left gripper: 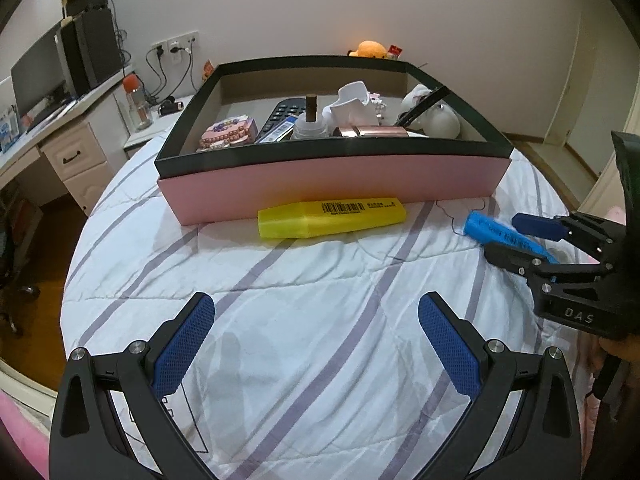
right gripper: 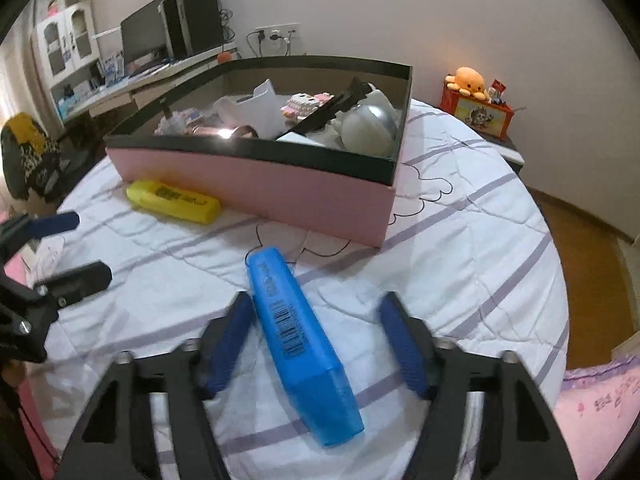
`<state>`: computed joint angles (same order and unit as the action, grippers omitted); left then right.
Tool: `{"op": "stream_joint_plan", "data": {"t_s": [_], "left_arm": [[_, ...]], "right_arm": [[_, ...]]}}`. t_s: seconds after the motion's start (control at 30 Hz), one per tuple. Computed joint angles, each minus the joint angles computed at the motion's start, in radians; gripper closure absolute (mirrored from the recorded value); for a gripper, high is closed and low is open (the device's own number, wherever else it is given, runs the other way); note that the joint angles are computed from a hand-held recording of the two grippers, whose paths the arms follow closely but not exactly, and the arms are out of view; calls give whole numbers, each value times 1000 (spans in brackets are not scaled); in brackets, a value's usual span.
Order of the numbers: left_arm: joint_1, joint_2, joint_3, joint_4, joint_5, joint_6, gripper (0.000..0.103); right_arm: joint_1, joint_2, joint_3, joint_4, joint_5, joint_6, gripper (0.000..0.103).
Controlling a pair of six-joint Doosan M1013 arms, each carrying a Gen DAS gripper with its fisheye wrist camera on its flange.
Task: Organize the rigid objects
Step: 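Lower the right tool onto the blue highlighter and close on it, then close the left tool on the yellow highlighter while the right tool holds the blue one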
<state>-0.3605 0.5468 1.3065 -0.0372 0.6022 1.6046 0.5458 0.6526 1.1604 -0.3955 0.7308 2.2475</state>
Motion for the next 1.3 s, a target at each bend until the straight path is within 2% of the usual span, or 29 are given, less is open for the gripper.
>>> {"op": "stream_joint_plan", "data": {"t_s": [0.03, 0.07, 0.1, 0.17, 0.27, 0.37, 0.47, 0.6, 0.87, 0.97, 1.13, 1.3], "left_arm": [[-1, 0, 0, 2, 1, -4, 0], [-2, 1, -2, -3, 4, -2, 0], [-2, 1, -4, -7, 8, -1, 0], [-5, 3, -8, -10, 8, -6, 0], [-11, 18, -31, -22, 20, -29, 0], [-14, 45, -74, -32, 50, -85, 0], [-21, 78, -122, 20, 80, -201, 0], [-29, 116, -175, 65, 111, -295, 0], [-48, 156, -235, 190, 164, -371, 0], [-50, 156, -230, 205, 156, -353, 0], [-38, 134, -196, 159, 141, -266, 1], [-20, 96, -137, 192, 138, -312, 0]], "right_arm": [[3, -2, 3, -11, -1, 5, 59], [5, -10, 18, -22, -10, 16, 73], [7, -13, 24, -42, -17, 40, 77], [8, -19, 35, -87, -27, 116, 77], [16, -21, 45, -176, -1, 234, 77], [13, -20, 48, -181, 8, 260, 77], [13, -18, 48, -189, 5, 268, 77], [10, -13, 42, -174, 0, 252, 77], [3, -12, 43, -155, -18, 236, 76], [1, -13, 45, -148, -25, 234, 76], [1, -11, 43, -148, -23, 233, 76], [2, -10, 41, -152, -19, 233, 76]]}}
